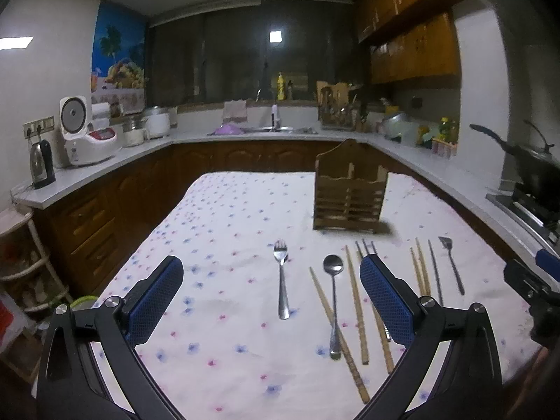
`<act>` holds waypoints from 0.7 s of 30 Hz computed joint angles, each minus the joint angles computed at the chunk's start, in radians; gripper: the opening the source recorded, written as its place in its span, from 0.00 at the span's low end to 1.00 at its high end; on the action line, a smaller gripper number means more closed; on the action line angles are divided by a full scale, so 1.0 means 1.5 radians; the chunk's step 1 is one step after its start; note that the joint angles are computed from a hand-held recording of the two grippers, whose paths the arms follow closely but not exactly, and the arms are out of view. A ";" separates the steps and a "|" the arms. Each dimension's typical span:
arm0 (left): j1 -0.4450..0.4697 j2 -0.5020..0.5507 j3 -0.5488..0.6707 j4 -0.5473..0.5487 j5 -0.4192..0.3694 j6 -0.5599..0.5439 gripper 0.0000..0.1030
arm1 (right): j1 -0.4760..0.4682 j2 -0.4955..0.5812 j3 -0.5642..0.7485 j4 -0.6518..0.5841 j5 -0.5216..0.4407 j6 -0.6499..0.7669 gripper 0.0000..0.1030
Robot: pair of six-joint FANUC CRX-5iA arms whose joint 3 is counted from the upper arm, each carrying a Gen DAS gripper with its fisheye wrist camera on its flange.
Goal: Organize utensils
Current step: 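Move both tools down over the row of utensils toward the chopsticks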
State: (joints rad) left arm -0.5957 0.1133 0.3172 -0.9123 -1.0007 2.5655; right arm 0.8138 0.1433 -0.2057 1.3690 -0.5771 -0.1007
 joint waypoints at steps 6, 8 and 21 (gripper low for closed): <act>0.054 0.013 -0.004 0.095 0.023 -0.045 1.00 | -0.017 0.010 0.006 -0.049 0.023 0.038 1.00; 0.068 0.026 0.005 0.125 0.023 -0.074 1.00 | -0.012 0.018 0.030 -0.124 0.015 0.106 1.00; 0.168 0.166 0.137 0.420 0.046 -0.380 0.80 | -0.044 0.121 0.238 -0.472 -0.040 0.406 0.67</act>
